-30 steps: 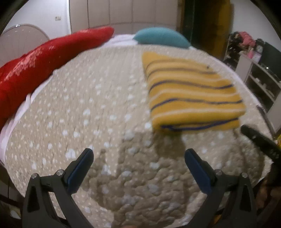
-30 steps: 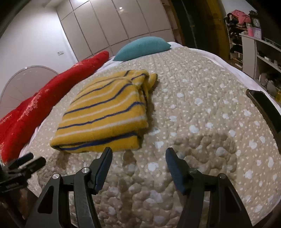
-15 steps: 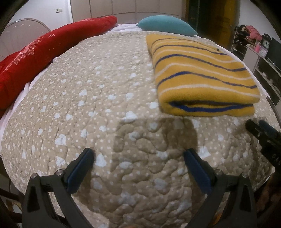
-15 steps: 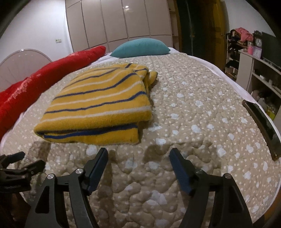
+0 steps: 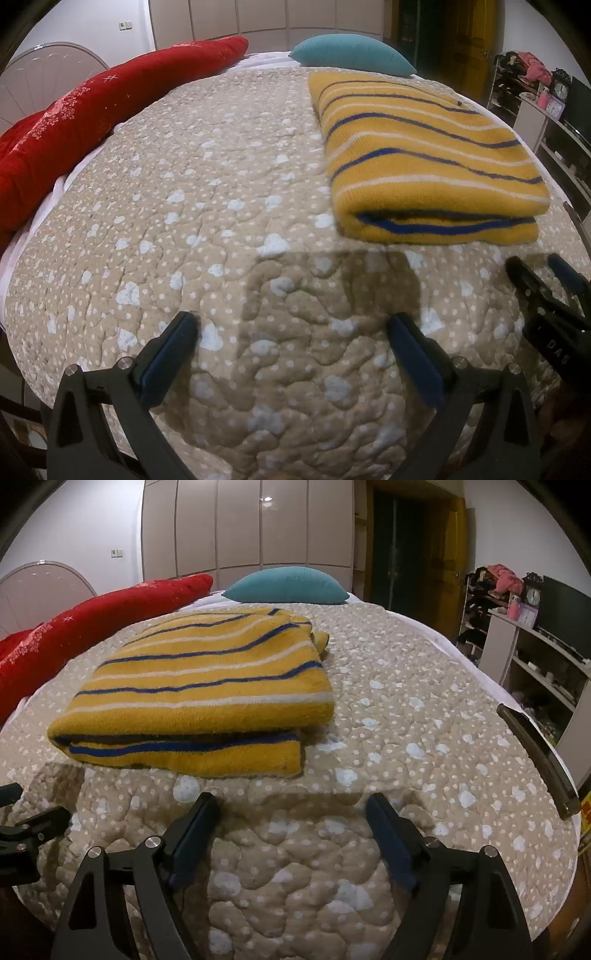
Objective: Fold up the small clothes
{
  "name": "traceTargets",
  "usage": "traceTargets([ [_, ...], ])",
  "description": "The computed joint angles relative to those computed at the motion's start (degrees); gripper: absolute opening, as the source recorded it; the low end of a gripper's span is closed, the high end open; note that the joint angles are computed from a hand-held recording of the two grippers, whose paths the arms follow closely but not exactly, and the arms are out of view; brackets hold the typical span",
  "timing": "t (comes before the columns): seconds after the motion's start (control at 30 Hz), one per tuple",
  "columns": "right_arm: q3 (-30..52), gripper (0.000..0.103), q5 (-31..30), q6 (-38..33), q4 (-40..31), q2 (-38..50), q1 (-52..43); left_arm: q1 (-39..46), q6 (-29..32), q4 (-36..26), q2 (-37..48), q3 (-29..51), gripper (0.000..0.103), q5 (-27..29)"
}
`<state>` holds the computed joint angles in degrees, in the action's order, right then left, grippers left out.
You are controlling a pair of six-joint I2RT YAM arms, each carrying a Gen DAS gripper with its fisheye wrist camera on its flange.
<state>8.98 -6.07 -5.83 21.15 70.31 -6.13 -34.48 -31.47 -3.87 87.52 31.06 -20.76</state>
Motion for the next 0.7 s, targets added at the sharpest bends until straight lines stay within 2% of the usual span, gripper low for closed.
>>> traceTargets([
  [0.7,-2.7,0.09,2.3,0.5,5.4,0.5,1.6,0.2,0.3,-0.1,-0.2,-0.1,0.103,0.6],
])
